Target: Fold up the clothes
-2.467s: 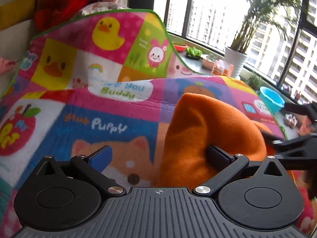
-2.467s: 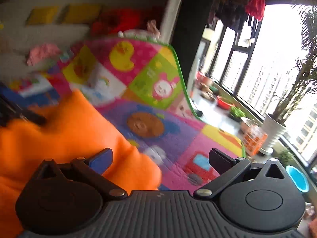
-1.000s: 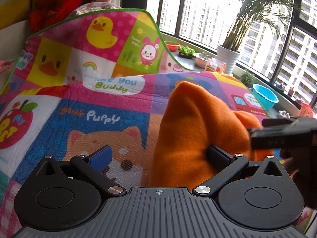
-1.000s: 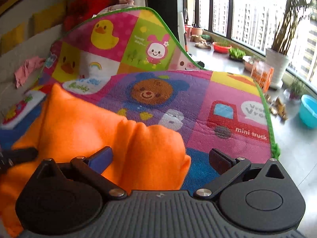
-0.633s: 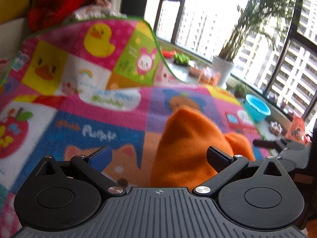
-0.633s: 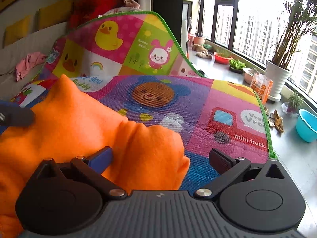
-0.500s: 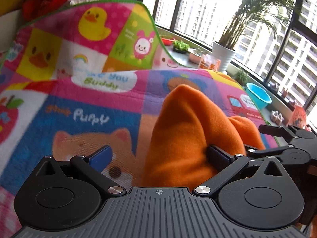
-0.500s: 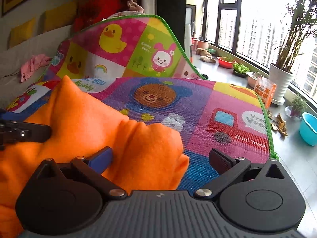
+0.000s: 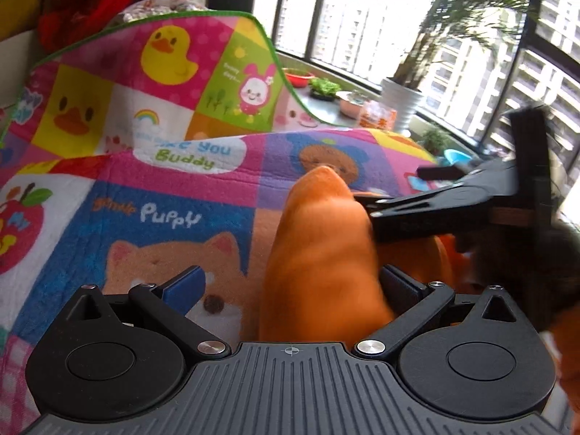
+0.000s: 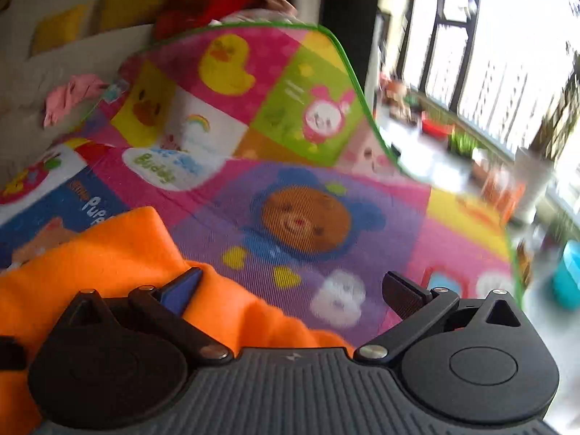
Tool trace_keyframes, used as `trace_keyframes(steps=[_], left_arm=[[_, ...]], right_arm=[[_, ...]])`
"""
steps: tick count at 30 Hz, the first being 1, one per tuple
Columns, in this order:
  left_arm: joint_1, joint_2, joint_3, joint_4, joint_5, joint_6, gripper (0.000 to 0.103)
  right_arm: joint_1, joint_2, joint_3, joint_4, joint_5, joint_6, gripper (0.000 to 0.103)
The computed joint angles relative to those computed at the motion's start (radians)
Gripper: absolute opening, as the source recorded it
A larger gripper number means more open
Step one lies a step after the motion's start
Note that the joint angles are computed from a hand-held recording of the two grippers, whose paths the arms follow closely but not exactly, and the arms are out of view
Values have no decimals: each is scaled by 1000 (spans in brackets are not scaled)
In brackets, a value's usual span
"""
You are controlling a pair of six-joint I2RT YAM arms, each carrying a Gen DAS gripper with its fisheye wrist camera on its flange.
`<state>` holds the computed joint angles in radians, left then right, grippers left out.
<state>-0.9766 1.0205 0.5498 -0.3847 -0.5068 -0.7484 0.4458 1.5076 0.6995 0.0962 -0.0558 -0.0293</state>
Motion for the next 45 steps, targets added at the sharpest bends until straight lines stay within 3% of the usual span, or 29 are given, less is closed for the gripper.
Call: trace_keyframes(steps=[4, 7, 10, 12, 14, 16, 19, 22, 27, 30, 34, 36, 38, 39, 42, 45], left_arm=[[-15, -65, -47, -11, 52, 1, 103], [-28, -48, -80, 27, 77, -8, 103], [-45, -2, -101, 88, 96, -36, 103], [-71, 13, -104, 100, 72, -54, 103], [-104, 21, -92, 78, 28, -66, 103], [-136, 30, -80, 55, -14, -78, 103], [-151, 32, -83, 58, -29, -70, 103], [-132, 13, -108, 90, -12, -59, 103], [-76, -43, -163, 112, -18, -47, 103], [22, -131, -199, 90, 13, -3, 103], [210, -246, -221, 28, 72, 86, 103], [327, -253, -221, 46, 117, 151, 103], [444, -220, -219, 104, 179, 217, 103], [489, -190, -214, 139, 212, 241, 103], [546, -172, -177, 121, 271, 266, 103], [619, -275, -166, 44, 338, 279, 103]], right_arm=[[-64, -86, -85, 12, -44, 22, 103], [-130, -311, -199, -40, -103, 38, 103], [-272, -498, -259, -197, -303, 98, 103], [-320, -570, -281, -302, -365, 104, 102], [-340, -629, -305, -382, -367, 87, 92], [-373, -650, -321, -464, -407, 72, 89], [-393, -596, -336, -506, -502, 82, 77], [-245, -570, -354, -375, -397, 143, 69], [-17, -360, -323, -85, -198, 184, 69], [65, -161, -230, 63, -174, 185, 69], [151, 93, -43, 173, -167, 174, 69], [212, 209, 51, 247, -92, 121, 69], [274, 321, 135, 343, 51, 2, 70], [284, 359, 181, 338, 88, -25, 70], [227, 383, 298, 170, -17, 49, 70], [173, 336, 238, 159, -88, 27, 70]])
